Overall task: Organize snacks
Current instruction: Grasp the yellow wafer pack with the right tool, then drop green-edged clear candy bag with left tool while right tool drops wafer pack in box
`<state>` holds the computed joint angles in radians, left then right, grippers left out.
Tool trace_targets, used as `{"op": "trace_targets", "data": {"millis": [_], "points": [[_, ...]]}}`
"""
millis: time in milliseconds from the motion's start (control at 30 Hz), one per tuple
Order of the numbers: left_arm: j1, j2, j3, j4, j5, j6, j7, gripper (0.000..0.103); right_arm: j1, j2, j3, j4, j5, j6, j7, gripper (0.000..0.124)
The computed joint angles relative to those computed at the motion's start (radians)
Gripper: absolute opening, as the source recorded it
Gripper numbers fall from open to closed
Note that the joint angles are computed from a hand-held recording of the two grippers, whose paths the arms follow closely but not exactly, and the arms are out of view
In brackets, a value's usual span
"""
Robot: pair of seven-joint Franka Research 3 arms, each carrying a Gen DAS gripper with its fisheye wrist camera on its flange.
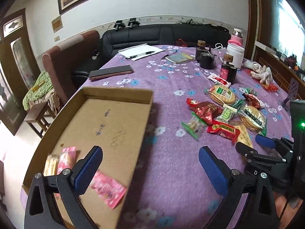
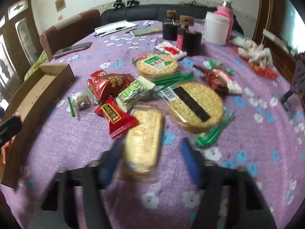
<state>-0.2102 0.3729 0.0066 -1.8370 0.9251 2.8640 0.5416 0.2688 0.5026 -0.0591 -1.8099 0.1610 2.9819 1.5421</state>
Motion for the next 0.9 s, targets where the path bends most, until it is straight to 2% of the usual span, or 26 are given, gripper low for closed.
{"op": "trace_targets", "data": {"millis": [33, 67, 233, 300, 433, 600, 667, 700, 767, 800, 833, 900], "points": [[-0.005, 0.020, -0.005, 0.029, -0.004, -0.017, 0.016, 0.102, -0.015, -0.002, 0.015, -0.002, 0.010, 0.003, -0.012, 0.032], [-0.008, 0.033, -0.009, 0.048, -0.010, -0.030, 0.030, 0.102, -0.053, -0.007, 0.057, -0.005, 0.037, 0.000, -0.045, 0.032], [-0.030, 0.128, -0.028, 0.172, -0.055, -0.083, 0.154, 0.102, -0.175, -0.048, 0.184, -0.064, 0.168, 0.029, -0.190, 0.032], [-0.052, 0.166, -0.019, 0.227, -0.059, -0.110, 0.191, 0.102, -0.203, -0.070, 0.214, -0.090, 0.221, 0.041, -0.241, 0.032], [-0.082, 0.256, -0.013, 0.352, -0.090, -0.178, 0.287, 0.102, -0.335, -0.112, 0.349, -0.137, 0.402, 0.054, -0.412, 0.032], [-0.100, 0.343, -0.013, 0.466, -0.157, -0.257, 0.393, 0.101, -0.425, -0.150, 0.434, -0.175, 0.607, 0.058, -0.585, 0.032], [-0.089, 0.356, -0.027, 0.474, -0.191, -0.250, 0.433, 0.093, -0.424, -0.163, 0.431, -0.185, 0.659, 0.058, -0.625, 0.032], [-0.086, 0.353, -0.025, 0.463, -0.199, -0.219, 0.432, 0.087, -0.424, -0.169, 0.431, -0.190, 0.687, 0.059, -0.649, 0.032], [-0.073, 0.355, -0.038, 0.457, -0.232, -0.182, 0.462, 0.070, -0.411, -0.180, 0.418, -0.195, 0.722, 0.057, -0.679, 0.032], [-0.072, 0.357, -0.040, 0.457, -0.245, -0.173, 0.474, 0.059, -0.402, -0.186, 0.409, -0.198, 0.736, 0.057, -0.692, 0.032], [-0.072, 0.359, -0.042, 0.456, -0.257, -0.165, 0.487, 0.052, -0.388, -0.193, 0.396, -0.202, 0.742, 0.059, -0.698, 0.032], [-0.096, 0.360, -0.020, 0.459, -0.253, -0.167, 0.480, 0.047, -0.348, -0.208, 0.357, -0.213, 0.736, 0.067, -0.694, 0.032]]}}
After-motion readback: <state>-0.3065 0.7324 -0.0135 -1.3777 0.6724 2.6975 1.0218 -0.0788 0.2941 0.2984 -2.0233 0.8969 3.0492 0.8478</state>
